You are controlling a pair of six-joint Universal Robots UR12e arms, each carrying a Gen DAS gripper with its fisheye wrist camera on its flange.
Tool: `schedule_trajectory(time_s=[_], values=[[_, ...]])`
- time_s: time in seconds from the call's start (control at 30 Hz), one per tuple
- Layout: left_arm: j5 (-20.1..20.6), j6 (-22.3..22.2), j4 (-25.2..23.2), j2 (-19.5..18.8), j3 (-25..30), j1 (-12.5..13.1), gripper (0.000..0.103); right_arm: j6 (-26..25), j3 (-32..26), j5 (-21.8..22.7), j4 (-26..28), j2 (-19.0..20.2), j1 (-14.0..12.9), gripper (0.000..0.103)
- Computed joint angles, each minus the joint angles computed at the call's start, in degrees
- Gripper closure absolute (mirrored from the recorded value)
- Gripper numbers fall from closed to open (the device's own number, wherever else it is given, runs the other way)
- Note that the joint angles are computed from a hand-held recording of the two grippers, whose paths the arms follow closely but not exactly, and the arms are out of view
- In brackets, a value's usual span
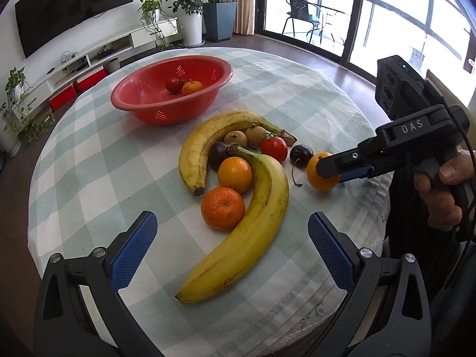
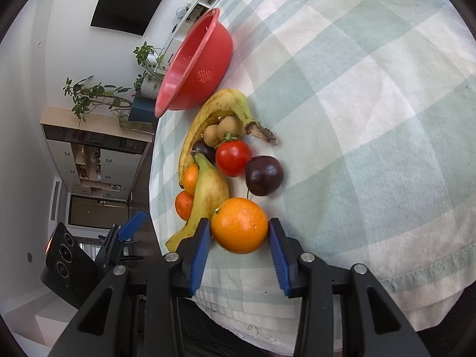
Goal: Organize fruits
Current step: 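Grasp a large orange with the right tool, then grasp the long banana with the left tool while the right tool holds the orange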
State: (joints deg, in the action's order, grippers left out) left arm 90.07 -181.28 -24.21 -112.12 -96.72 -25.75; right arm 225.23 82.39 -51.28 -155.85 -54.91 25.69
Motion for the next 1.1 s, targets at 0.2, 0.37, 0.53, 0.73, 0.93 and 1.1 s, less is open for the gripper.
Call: schedule_trajectory(time_s=[0.2, 0.37, 0.53, 0.73, 0.93, 1.1], values=[[-0.89, 3.07, -3.18, -0.63, 2.11, -0.21, 0.013, -1.72, 0.03, 0.06, -0.3, -0.29, 0.06, 0.061], [-1.32, 7.22, -7.86, -1.13, 3.72, -0.45, 0.033, -1.25, 0.27, 0.37, -1.29, -0.16, -0.12, 0.061], [-1.16, 11.11, -12.03, -1.8, 4.95, -1.38, 0.037, -1.46, 0.51, 0.64, -1.68, -0.2, -0.28, 0.061], [0.94, 13.75, -19.85, -3.2, 7.26, -2.05, 0.037, -1.31, 0.61, 0.95, -2.3, -0.08, -0.3, 0.061], [0.85, 14.67, -23.9, -3.83, 9.22, -2.23, 0.037, -0.14, 1.11, 1.46, -4.09, 0.01, -0.54, 0.061], [-3.49, 13.11, -26.04, -3.83, 10.65, -2.0, 0.037, 0.48, 1.6, 1.47, -5.58, -0.01, -0.8, 0.061]])
